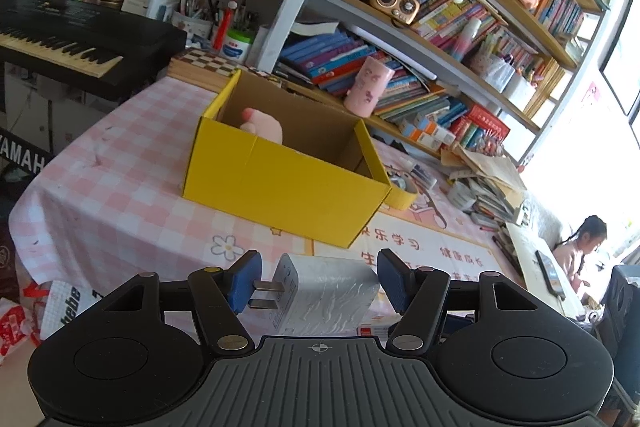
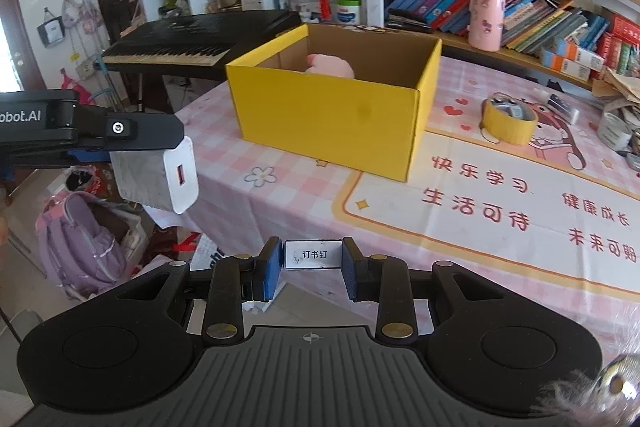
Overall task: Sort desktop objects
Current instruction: 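Lift and carry the charger and staples box over the yellow box with both tools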
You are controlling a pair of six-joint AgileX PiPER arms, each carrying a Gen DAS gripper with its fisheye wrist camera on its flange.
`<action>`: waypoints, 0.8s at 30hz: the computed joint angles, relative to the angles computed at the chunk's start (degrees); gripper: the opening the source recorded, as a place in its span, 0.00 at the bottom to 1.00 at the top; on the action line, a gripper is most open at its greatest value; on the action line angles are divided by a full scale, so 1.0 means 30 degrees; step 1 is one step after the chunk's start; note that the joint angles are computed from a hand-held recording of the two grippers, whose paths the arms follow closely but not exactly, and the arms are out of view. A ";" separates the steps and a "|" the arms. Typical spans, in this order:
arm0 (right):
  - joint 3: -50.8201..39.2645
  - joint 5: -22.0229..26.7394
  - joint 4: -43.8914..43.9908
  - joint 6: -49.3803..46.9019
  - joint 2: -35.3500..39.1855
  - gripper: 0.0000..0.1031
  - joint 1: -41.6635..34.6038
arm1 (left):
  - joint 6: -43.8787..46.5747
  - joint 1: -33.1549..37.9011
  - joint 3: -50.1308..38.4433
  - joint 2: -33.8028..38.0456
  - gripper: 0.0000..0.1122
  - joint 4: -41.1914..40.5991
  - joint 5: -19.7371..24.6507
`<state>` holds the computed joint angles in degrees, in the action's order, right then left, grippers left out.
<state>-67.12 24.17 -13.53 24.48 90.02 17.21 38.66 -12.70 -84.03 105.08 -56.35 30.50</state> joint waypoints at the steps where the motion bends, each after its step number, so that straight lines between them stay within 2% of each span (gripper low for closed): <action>1: -0.0191 0.0056 0.0187 -0.0145 0.0078 0.28 0.0023 | 0.0058 0.0018 -0.0195 0.0123 0.56 -0.0073 0.0017; 7: -0.1943 0.0326 0.0678 -0.1165 0.0784 0.28 -0.0302 | 0.0147 0.0024 -0.2066 0.1208 0.56 -0.0621 -0.0159; 12: -0.3997 0.0456 0.1521 -0.3476 0.1782 0.28 -0.1291 | -0.0645 -0.0251 -0.4541 0.2525 0.56 0.0261 -0.0657; 18: -0.6954 0.0632 0.3380 -0.6786 0.3527 0.28 -0.2702 | -0.3674 -0.0828 -0.8808 0.4907 0.56 0.3229 -0.1168; 22: -0.9709 0.1443 0.5116 -0.9582 0.5313 0.28 -0.3753 | -0.7107 -0.1312 -1.3180 0.7528 0.56 0.6418 -0.0556; 24: -1.1247 0.1882 0.5871 -1.0945 0.6340 0.28 -0.4224 | -0.9515 -0.1556 -1.6402 0.9359 0.56 0.8508 0.0415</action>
